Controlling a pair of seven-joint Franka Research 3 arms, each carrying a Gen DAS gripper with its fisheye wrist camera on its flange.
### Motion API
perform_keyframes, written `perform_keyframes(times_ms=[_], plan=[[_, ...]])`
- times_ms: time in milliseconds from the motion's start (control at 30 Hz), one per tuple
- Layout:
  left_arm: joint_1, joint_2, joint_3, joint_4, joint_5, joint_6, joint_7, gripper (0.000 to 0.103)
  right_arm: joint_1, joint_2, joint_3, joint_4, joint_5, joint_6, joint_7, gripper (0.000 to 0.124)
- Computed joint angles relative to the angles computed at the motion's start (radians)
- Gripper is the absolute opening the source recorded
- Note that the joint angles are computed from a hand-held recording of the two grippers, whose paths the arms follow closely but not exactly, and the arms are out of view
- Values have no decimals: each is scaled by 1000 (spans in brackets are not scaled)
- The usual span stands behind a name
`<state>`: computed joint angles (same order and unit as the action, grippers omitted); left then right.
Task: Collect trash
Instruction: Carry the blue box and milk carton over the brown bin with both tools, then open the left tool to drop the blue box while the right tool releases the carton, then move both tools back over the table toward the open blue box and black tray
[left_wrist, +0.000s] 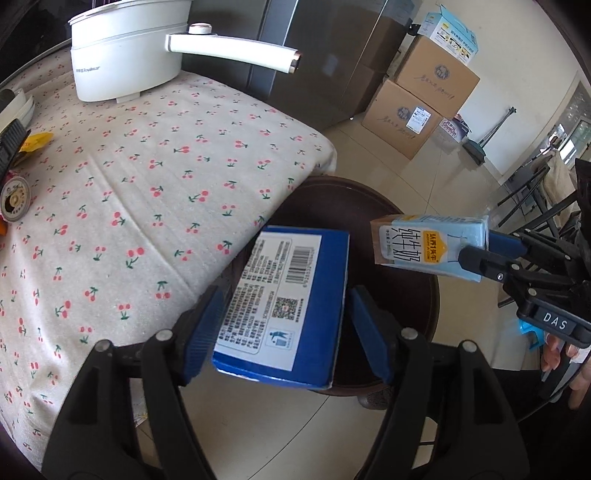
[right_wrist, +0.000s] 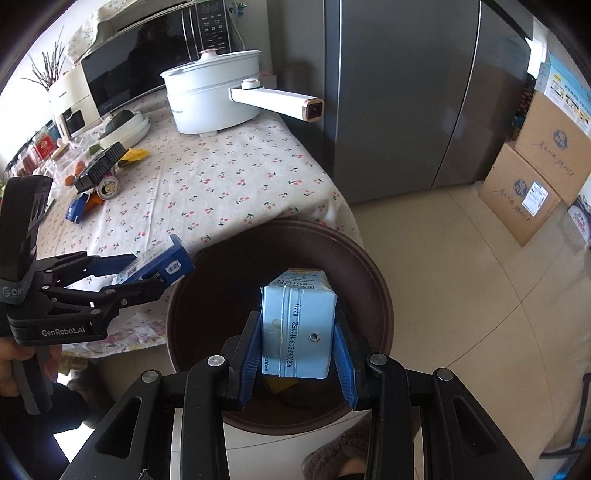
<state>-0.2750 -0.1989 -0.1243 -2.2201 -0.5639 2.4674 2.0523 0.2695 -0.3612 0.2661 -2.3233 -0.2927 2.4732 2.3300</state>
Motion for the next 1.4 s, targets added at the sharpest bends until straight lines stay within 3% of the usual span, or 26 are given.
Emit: perform_keyframes(times_ms=[33, 100, 200, 333, 533, 567, 600, 667, 1400], plan=[[4, 2, -9, -1, 25, 15, -22, 90, 0, -4, -1, -4, 2, 0, 0, 38], [17, 3, -24, -8, 95, 49, -83, 95, 1, -12, -5, -11, 7, -1, -4, 38], [33, 9, -30, -14, 200, 74, -160, 98, 2, -11, -5, -12, 13, -3, -12, 38], [38, 5, -18, -22, 249, 81, -199, 99, 5, -4, -4, -8, 19, -3, -23, 38], [39, -15, 0, -37, 272, 75, -207, 100, 6, 14, 0, 7, 11, -5, -13, 38], [39, -19, 2, -39, 275, 75, -208, 101, 7, 14, -1, 5, 13, -2, -7, 42], [40, -22, 4, -41, 277, 73, -207, 101, 10, 16, -4, 5, 22, -3, -3, 55], [41, -24, 8, -42, 282, 69, -209, 101, 10, 14, -7, 0, 31, 7, 13, 69], [84, -69, 49, -64, 311, 44, -211, 101, 35, 75, -4, 67, -17, -21, 25, 78]])
